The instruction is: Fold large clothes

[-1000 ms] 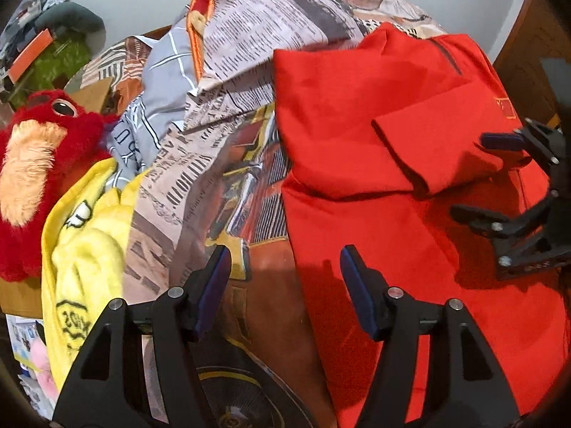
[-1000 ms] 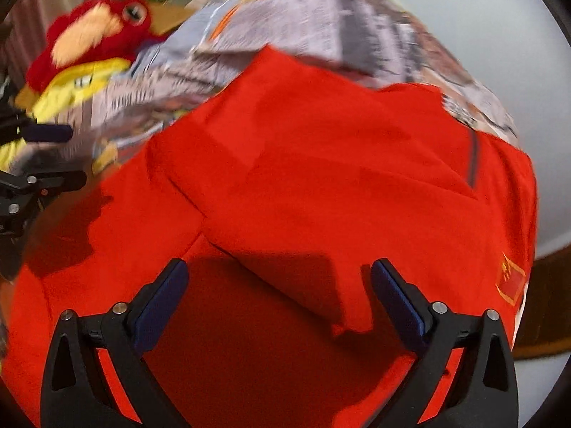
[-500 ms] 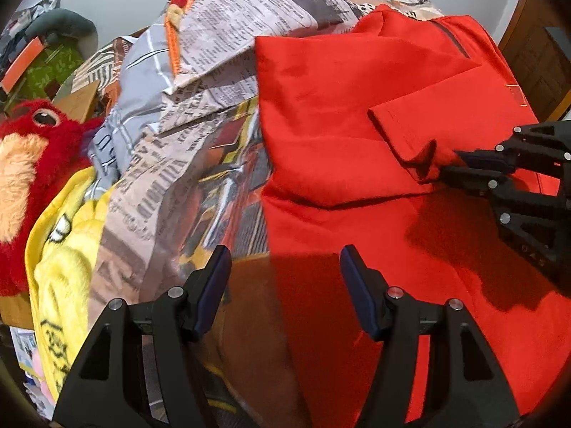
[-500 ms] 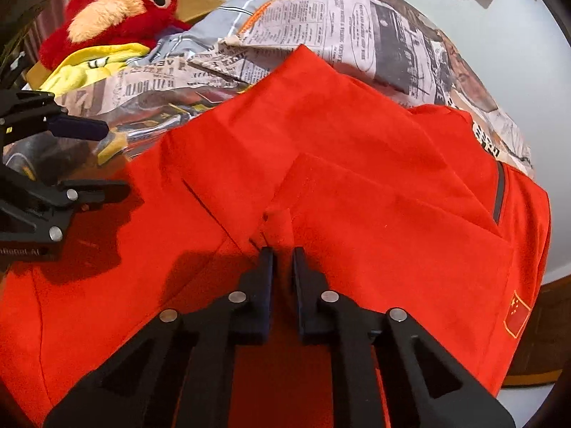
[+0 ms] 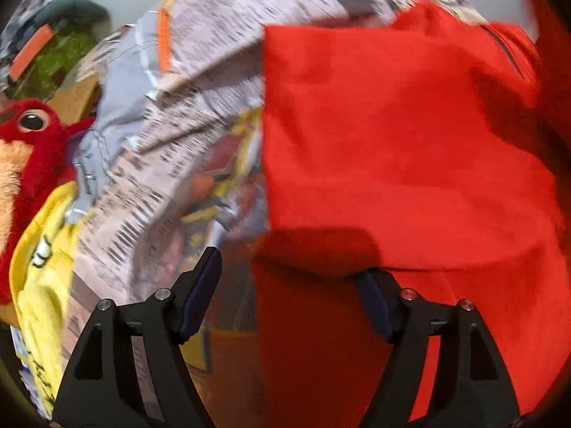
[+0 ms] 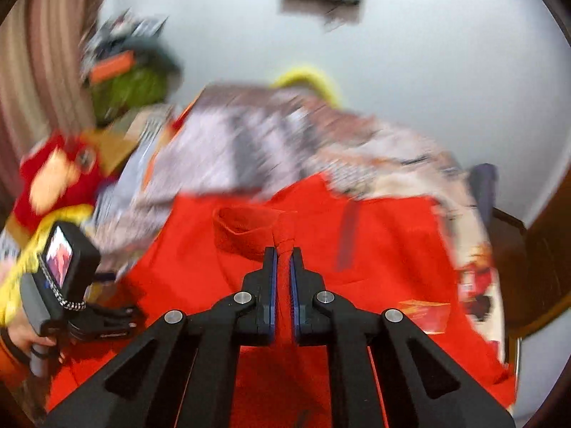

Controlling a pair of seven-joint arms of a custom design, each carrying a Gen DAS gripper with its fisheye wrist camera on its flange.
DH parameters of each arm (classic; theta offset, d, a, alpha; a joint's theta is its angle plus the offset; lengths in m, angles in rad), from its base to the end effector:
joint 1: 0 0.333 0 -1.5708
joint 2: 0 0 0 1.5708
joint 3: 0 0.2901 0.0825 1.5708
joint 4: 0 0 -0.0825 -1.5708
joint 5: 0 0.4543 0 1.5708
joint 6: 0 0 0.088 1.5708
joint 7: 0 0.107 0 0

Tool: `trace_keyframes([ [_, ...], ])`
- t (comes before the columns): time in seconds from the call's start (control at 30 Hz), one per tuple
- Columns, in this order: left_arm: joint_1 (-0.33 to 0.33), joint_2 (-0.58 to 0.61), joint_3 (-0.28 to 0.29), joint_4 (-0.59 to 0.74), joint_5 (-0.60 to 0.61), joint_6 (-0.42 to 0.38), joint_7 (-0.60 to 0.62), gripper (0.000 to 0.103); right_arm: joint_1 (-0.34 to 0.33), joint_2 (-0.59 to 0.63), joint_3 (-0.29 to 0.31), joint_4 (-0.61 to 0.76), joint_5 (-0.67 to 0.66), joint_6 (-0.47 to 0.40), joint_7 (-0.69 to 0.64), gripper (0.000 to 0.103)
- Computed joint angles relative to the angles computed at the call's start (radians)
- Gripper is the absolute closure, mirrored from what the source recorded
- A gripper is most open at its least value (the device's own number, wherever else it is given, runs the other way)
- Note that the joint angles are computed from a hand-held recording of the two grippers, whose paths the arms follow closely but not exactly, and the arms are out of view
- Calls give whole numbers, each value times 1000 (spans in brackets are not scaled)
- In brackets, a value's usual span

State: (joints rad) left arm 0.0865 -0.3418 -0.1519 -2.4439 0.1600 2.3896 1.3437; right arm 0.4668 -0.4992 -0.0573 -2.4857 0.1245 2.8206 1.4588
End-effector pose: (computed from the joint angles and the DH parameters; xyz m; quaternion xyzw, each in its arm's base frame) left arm 0.5280 -0.0318 0.3954 -0.7186 0.6756 -0.0594 0.1537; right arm 0.4808 0.2006 0.5115 -0.7652 0.4988 -0.1948 0.3573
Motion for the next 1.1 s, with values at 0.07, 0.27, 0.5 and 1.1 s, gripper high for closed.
trace_keyframes([
  [0.07,20,8,-8,13,32,4,-44,30,-49,-63,-7,-36,-10,25,37,98],
  [0.27,59,-23,-23,-4,130,33,-170,30,-170,-218,-47,-147,-68,7,129,98],
  [0.5,70,-28,-23,-10,134,19,-219,30,-166,-269,-134,-239,-12,-135,94,98],
  [1.1,11,-239,-3,-95,28,-136,-41,30,-342,-461,-75,-373,-34,-434,83,48],
])
